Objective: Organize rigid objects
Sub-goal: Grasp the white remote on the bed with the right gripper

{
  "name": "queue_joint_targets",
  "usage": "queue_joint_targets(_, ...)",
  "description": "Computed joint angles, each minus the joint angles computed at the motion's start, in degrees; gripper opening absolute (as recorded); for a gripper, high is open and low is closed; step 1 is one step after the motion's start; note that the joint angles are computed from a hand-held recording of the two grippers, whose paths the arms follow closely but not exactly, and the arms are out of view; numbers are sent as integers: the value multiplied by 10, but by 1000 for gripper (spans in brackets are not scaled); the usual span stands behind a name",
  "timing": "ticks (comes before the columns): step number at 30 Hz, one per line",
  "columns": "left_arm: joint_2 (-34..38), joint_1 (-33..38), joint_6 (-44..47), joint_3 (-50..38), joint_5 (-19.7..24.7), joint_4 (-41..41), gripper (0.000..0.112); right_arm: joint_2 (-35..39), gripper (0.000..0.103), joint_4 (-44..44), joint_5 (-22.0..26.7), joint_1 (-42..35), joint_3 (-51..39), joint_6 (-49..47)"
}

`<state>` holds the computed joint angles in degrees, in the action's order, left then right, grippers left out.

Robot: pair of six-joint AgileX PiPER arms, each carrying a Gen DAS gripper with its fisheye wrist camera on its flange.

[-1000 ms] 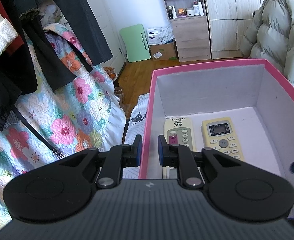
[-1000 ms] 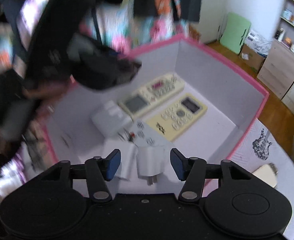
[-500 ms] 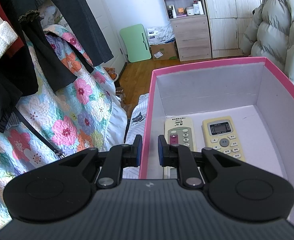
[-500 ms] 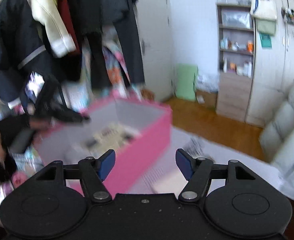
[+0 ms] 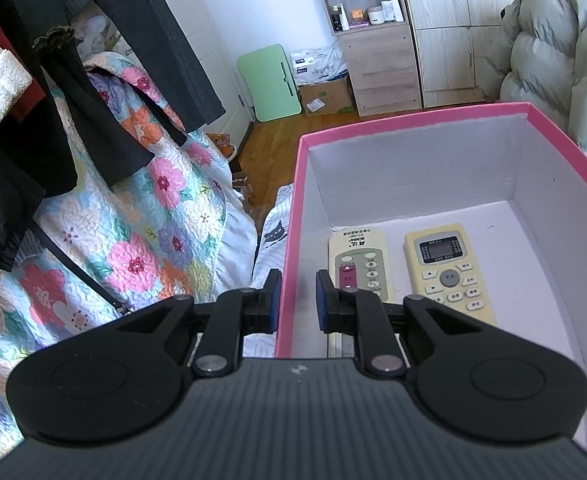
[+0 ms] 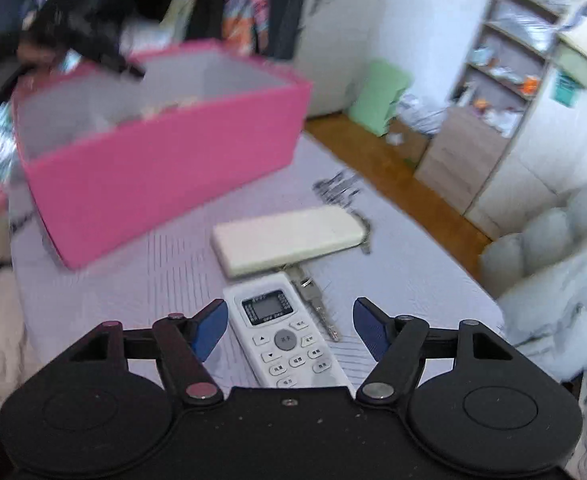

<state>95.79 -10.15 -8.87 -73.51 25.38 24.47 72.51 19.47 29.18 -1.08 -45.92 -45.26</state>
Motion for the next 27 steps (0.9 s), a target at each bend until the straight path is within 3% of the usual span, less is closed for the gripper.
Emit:
queue_joint_targets(3,0,-2,-13,1,2,13,15,71,73,17,67,-21,-57,-41)
queue_joint_targets(5,-1,-4,-18,2,2,18,15,100,73,6,79,-23,-70,-46)
queue_joint_targets(8,-1,-6,-21,2,3,21,15,96,74,-11,37,-7,-43,-33)
queue_joint_targets(13,-3,-7,-15,4,3,20,15,63,74,-119,-18,46,2,122)
queue_joint_targets(15,-3,-7,-16,4,4,21,15,60,89,-144,-38,49,12,139)
queue_joint_targets(16,-2,-8,-18,4,3,22,15,70,92,-139,-45,40,6,130)
queue_joint_targets(19,-1,-6,-17,4,3,23,15,100,87,-44,18,-7,-37,79)
queue_joint_targets(20,0,-7,-20,3,4,26,15,105,76,-14,38,-20,-46,68)
queue_joint_targets(21,0,-6,-22,3,5,29,15,106,75,0,49,-29,-52,75)
queue_joint_targets(27,3,-10,-45,0,11,54,14,84,67,2,100,-39,-56,260)
